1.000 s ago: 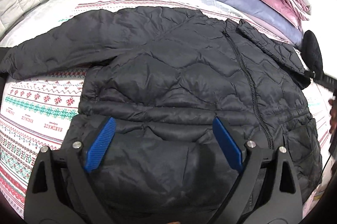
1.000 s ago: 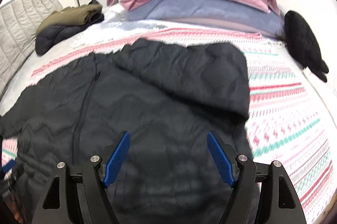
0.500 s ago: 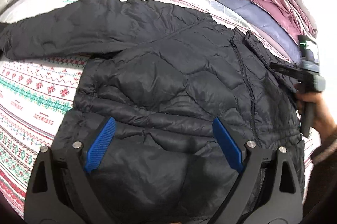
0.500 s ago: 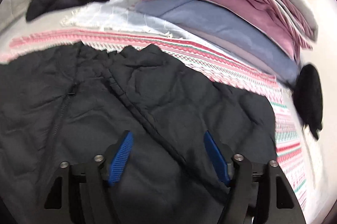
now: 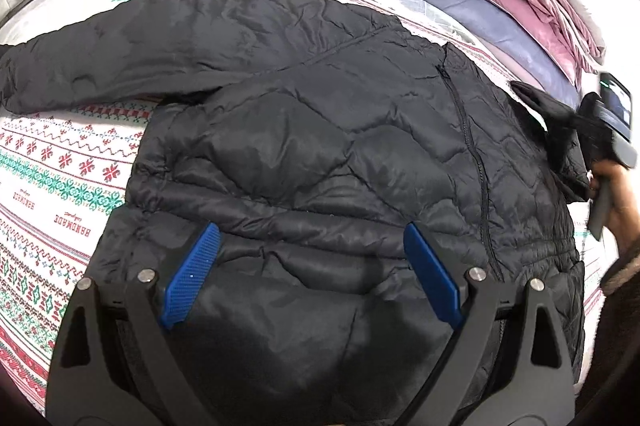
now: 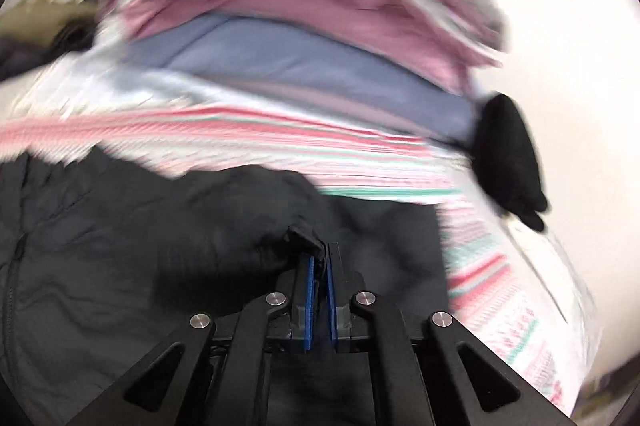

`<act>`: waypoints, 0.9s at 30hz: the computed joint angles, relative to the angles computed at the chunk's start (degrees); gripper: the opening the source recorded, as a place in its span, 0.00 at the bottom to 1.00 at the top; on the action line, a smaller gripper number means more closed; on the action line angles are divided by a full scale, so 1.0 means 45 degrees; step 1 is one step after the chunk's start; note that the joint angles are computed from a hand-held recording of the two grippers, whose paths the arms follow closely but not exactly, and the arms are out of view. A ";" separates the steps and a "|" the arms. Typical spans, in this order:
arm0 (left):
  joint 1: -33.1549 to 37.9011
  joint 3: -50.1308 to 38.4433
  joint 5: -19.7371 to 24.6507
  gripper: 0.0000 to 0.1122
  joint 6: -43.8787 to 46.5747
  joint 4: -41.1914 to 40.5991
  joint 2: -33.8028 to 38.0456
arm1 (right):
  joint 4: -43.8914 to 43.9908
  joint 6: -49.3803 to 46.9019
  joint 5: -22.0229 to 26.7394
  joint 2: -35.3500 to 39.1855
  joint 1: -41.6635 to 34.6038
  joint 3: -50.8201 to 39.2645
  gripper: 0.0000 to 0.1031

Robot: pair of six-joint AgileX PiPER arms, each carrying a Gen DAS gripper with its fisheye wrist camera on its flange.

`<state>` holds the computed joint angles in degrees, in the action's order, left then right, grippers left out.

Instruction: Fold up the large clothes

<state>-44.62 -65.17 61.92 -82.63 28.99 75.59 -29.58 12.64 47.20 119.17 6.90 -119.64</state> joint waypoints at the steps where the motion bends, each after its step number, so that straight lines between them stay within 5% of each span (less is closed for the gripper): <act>1: -0.0060 -0.0015 -0.0012 0.83 -0.0040 0.0022 -0.0005 | 0.0514 -0.0398 0.0148 -0.0157 -0.0547 -0.0160 0.05; 6: -0.0279 -0.0110 0.0085 0.83 -0.0104 0.0084 0.0084 | 0.3658 -0.2125 0.0963 -0.0688 -0.3816 -0.0538 0.06; 12: -0.0330 -0.0138 0.0244 0.83 -0.0002 0.0107 0.0174 | 0.9437 -0.3599 0.4538 0.1367 -0.8338 -0.3865 0.17; 17: -0.0348 -0.0227 0.0338 0.83 0.0011 0.0171 0.0405 | 1.3291 -0.4474 0.4804 0.2062 -1.1273 -0.3283 0.69; 23: -0.0427 -0.0400 0.0616 0.83 0.0032 0.0343 0.0825 | 1.6308 -0.5057 0.4514 0.2560 -1.2569 -0.1928 0.69; 27: -0.0626 -0.0561 0.0900 0.83 -0.0036 0.0565 0.1173 | 1.5038 -0.4833 0.3213 0.2548 -1.1852 -0.1378 0.68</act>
<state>-47.44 -67.69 65.97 -82.79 31.53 80.86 38.09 -9.11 61.66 130.63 -46.44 -125.84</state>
